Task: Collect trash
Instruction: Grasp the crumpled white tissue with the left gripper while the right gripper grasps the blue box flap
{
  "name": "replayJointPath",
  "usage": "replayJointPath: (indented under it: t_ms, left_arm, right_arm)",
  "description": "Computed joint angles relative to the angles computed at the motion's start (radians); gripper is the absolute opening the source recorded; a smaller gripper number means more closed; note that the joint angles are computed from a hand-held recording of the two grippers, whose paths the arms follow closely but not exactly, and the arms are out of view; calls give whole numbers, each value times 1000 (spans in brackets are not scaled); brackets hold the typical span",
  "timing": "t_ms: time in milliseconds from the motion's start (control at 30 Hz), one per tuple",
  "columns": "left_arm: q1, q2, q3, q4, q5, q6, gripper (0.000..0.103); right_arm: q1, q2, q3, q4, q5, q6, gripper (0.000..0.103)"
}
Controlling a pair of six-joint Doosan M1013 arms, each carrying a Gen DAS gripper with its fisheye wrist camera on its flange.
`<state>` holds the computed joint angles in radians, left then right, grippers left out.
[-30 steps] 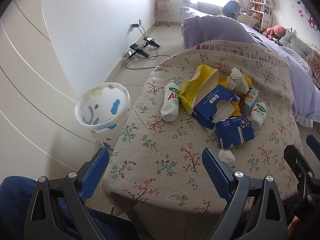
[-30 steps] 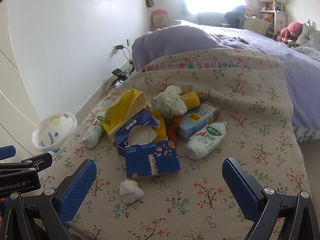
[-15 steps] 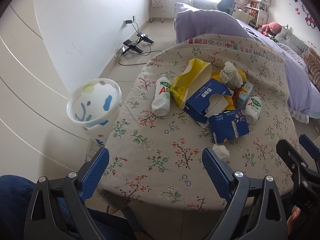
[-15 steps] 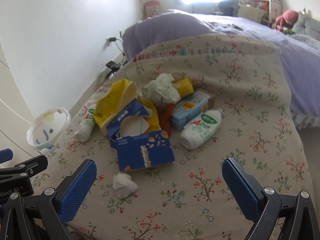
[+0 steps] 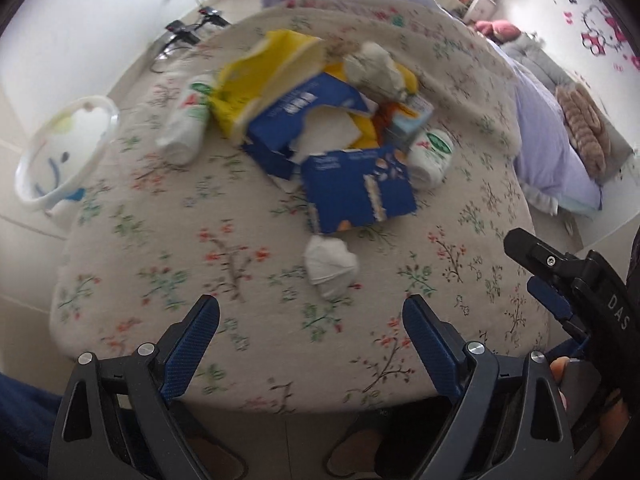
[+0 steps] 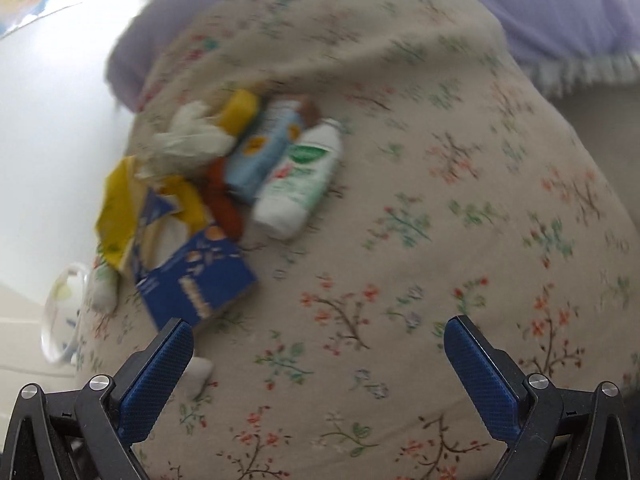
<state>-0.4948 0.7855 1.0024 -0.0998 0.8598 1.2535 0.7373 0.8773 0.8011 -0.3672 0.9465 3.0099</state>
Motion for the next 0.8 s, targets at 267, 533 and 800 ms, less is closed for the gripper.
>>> replayJointPath:
  t_ms: [267, 533, 800]
  left_arm:
    - [-22, 106, -142, 57, 73, -20, 28]
    - [20, 39, -35, -107, -24, 21, 21]
    - [51, -41, 62, -74, -121, -15, 21]
  right_arm:
    - [-17, -13, 58, 35, -86, 14, 103]
    - [-26, -9, 70, 90, -175, -31, 103]
    - [-48, 53, 23, 472, -419, -255, 95]
